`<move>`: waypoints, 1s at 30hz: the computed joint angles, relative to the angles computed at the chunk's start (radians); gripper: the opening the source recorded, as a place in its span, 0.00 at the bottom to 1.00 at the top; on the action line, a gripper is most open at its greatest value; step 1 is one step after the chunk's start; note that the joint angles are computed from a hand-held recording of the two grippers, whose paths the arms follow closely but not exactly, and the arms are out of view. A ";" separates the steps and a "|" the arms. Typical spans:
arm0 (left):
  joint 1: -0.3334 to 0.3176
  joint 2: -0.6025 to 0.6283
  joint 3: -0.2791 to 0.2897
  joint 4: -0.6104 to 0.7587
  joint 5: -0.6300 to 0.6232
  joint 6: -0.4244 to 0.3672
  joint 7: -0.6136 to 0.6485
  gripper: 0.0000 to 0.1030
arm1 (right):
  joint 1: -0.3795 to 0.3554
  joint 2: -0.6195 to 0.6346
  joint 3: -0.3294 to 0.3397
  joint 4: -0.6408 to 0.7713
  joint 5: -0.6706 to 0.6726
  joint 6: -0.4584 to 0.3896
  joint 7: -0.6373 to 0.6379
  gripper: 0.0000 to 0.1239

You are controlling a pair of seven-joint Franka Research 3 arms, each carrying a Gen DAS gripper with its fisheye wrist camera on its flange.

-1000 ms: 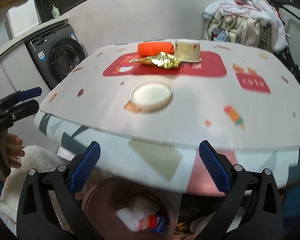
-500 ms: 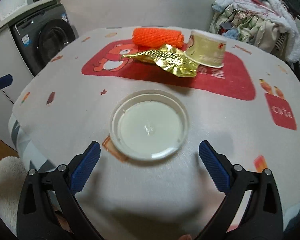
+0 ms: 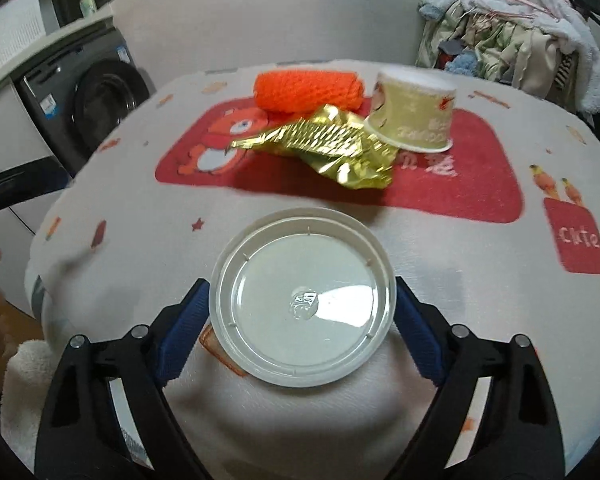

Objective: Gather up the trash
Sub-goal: 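Grasp the round white plastic lid with the right tool, then grasp the orange foam net with the left tool while the right tool holds the lid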

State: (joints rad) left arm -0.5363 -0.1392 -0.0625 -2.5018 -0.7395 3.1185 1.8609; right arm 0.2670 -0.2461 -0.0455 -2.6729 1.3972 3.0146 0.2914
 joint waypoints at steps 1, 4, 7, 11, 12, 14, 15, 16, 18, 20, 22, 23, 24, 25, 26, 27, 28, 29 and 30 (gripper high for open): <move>-0.015 0.022 0.018 0.029 -0.036 -0.014 0.023 0.72 | -0.002 -0.014 -0.007 -0.005 0.015 0.000 -0.016 0.70; -0.007 0.122 0.027 0.165 -0.209 -0.068 0.145 0.69 | -0.025 -0.055 -0.034 -0.016 0.061 -0.005 -0.061 0.70; 0.049 0.236 0.005 0.323 -0.384 -0.129 0.235 0.57 | -0.071 -0.082 -0.066 -0.020 0.088 -0.028 -0.084 0.71; 0.139 0.391 -0.041 0.524 -0.512 -0.197 0.228 0.51 | -0.141 -0.105 -0.096 -0.028 0.062 -0.055 -0.063 0.70; 0.155 0.422 -0.051 0.562 -0.510 -0.208 0.216 0.51 | -0.154 -0.109 -0.102 -0.029 0.059 -0.056 -0.063 0.70; 0.177 0.489 -0.069 0.642 -0.489 -0.224 0.172 0.51 | -0.172 -0.116 -0.109 -0.033 0.053 -0.054 -0.065 0.71; 0.182 0.514 -0.073 0.670 -0.462 -0.226 0.138 0.51 | -0.180 -0.121 -0.114 -0.034 0.051 -0.054 -0.068 0.71; 0.186 0.541 -0.079 0.701 -0.440 -0.224 0.110 0.51 | -0.184 -0.124 -0.117 -0.036 0.055 -0.053 -0.074 0.70; 0.186 0.585 -0.081 0.750 -0.378 -0.223 0.048 0.49 | -0.192 -0.134 -0.122 -0.042 0.066 -0.049 -0.092 0.71; 0.171 0.625 -0.063 0.790 -0.282 -0.232 -0.041 0.46 | -0.199 -0.139 -0.123 -0.045 0.072 -0.047 -0.107 0.70; 0.155 0.649 -0.043 0.812 -0.193 -0.247 -0.123 0.35 | -0.205 -0.146 -0.121 -0.053 0.066 -0.045 -0.104 0.71; 0.136 0.659 -0.017 0.820 -0.128 -0.266 -0.182 0.17 | -0.209 -0.149 -0.123 -0.057 0.058 -0.050 -0.099 0.71; 0.121 0.659 0.003 0.817 -0.074 -0.276 -0.228 0.16 | -0.210 -0.153 -0.122 -0.061 0.054 -0.050 -0.093 0.71; 0.123 0.651 -0.001 0.803 -0.051 -0.264 -0.237 0.15 | -0.209 -0.154 -0.123 -0.061 0.051 -0.051 -0.088 0.70; 0.129 0.634 -0.012 0.777 -0.036 -0.239 -0.229 0.13 | -0.209 -0.159 -0.123 -0.064 0.049 -0.051 -0.085 0.70; 0.134 0.622 -0.020 0.761 -0.016 -0.222 -0.225 0.13 | -0.208 -0.167 -0.123 -0.068 0.048 -0.050 -0.085 0.70; 0.142 0.602 -0.032 0.738 0.004 -0.203 -0.214 0.12 | -0.204 -0.171 -0.124 -0.069 0.051 -0.049 -0.090 0.71; 0.151 0.582 -0.043 0.715 0.022 -0.183 -0.203 0.12 | -0.201 -0.178 -0.123 -0.072 0.055 -0.046 -0.093 0.70; 0.157 0.560 -0.051 0.692 0.043 -0.165 -0.201 0.12 | -0.198 -0.186 -0.121 -0.077 0.054 -0.045 -0.092 0.71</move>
